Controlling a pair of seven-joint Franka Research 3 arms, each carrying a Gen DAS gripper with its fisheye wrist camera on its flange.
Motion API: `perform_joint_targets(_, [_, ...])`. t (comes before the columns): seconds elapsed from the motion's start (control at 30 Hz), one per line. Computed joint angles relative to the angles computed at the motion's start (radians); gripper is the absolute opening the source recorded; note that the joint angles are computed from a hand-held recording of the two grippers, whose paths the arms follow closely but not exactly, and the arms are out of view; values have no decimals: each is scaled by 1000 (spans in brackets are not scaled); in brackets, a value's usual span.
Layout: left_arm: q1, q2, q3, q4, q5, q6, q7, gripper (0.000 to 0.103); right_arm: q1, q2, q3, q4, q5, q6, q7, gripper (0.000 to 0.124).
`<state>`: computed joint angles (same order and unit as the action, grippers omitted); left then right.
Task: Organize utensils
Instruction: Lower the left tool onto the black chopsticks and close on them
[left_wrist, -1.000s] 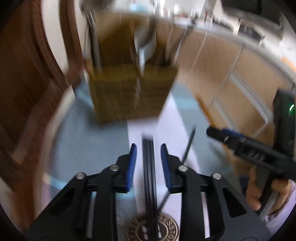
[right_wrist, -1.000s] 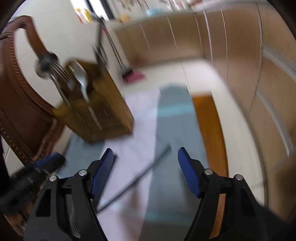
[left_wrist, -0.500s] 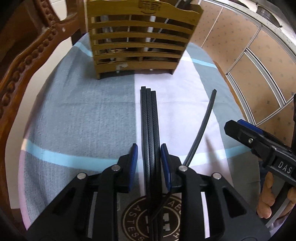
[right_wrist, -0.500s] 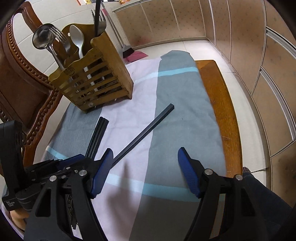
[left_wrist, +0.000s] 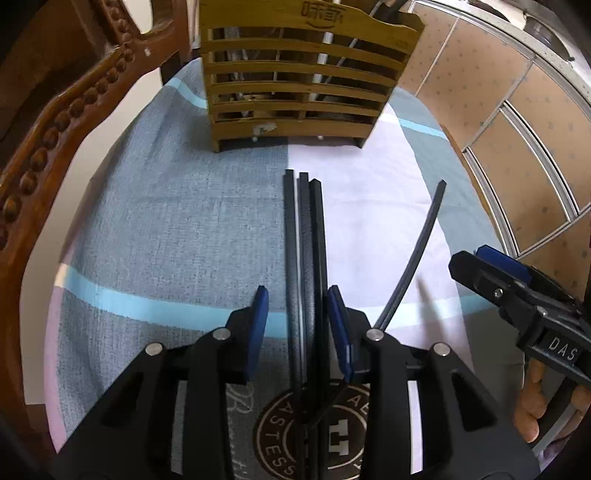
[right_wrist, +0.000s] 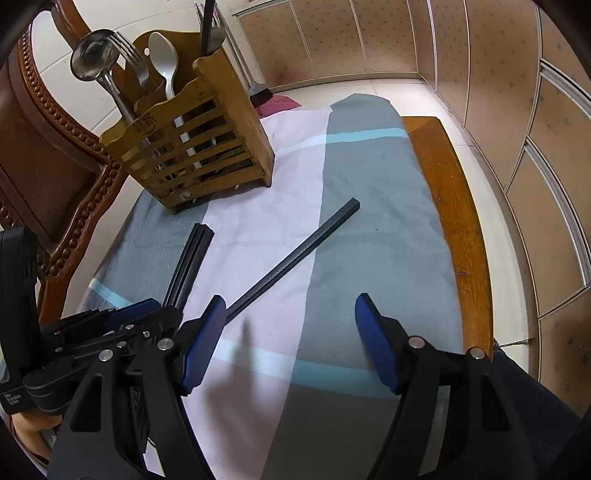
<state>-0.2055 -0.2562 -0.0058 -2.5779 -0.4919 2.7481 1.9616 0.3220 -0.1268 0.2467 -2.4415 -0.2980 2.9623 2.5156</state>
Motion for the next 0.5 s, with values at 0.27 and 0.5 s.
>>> perform_joint_targets(0.27, [21, -53, 12, -14, 3, -99, -19, 16, 6, 33, -11, 76, -25, -92, 15, 71])
perform_joint_targets(0.5, [0, -134, 60, -65, -92, -198, 58, 16, 71, 120, -60, 181, -24, -204, -3, 71])
